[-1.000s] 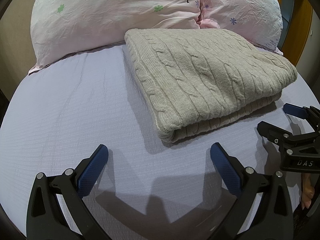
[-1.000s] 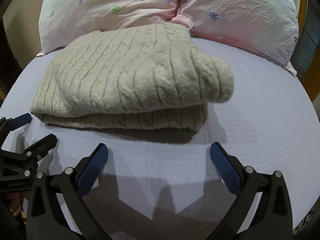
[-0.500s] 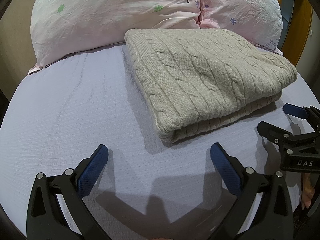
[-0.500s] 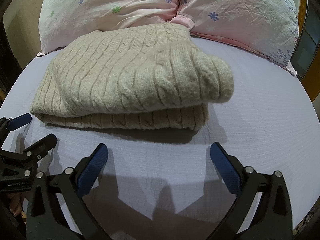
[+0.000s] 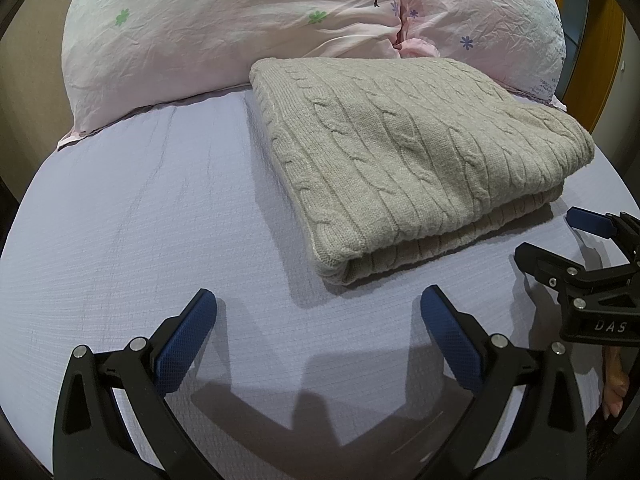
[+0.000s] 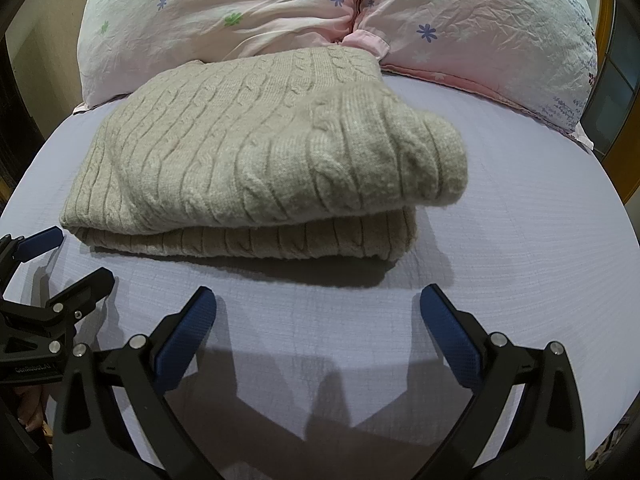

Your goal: Fold small clothes

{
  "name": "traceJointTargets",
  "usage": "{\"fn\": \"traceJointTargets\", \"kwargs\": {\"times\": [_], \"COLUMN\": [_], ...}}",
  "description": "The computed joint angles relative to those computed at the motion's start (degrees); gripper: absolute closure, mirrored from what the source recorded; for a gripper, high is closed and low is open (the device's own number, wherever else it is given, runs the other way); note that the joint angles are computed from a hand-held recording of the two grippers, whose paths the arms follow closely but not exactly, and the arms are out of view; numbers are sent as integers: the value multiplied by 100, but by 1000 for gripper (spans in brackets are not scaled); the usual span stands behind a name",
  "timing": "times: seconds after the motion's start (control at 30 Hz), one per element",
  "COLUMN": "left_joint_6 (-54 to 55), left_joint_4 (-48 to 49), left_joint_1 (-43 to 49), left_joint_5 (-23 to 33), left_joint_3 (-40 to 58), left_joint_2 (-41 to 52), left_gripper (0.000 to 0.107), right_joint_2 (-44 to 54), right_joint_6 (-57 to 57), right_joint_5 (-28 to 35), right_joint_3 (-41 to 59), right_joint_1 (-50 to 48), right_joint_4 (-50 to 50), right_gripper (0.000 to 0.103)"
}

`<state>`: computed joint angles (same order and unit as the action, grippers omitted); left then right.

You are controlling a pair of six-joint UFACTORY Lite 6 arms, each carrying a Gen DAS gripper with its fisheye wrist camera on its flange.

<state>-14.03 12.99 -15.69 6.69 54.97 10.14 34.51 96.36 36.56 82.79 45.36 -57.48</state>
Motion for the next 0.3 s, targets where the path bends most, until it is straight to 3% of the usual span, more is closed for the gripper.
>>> {"fn": "traceJointTargets", "kwargs": {"times": [0.3], "left_joint_6": [-11], "left_joint_4": [13], "left_joint_1": [-1], "left_joint_5": [-3], "left_joint_3": [-18], "left_joint_2": [-15], "left_gripper": [5], "right_joint_2": [-17], "right_joint_6": [-23], "right_joint_5": [11], "right_joint_3": [1], "right_joint_1": [4], "right_joint_4": [20], "right_gripper": [2]}}
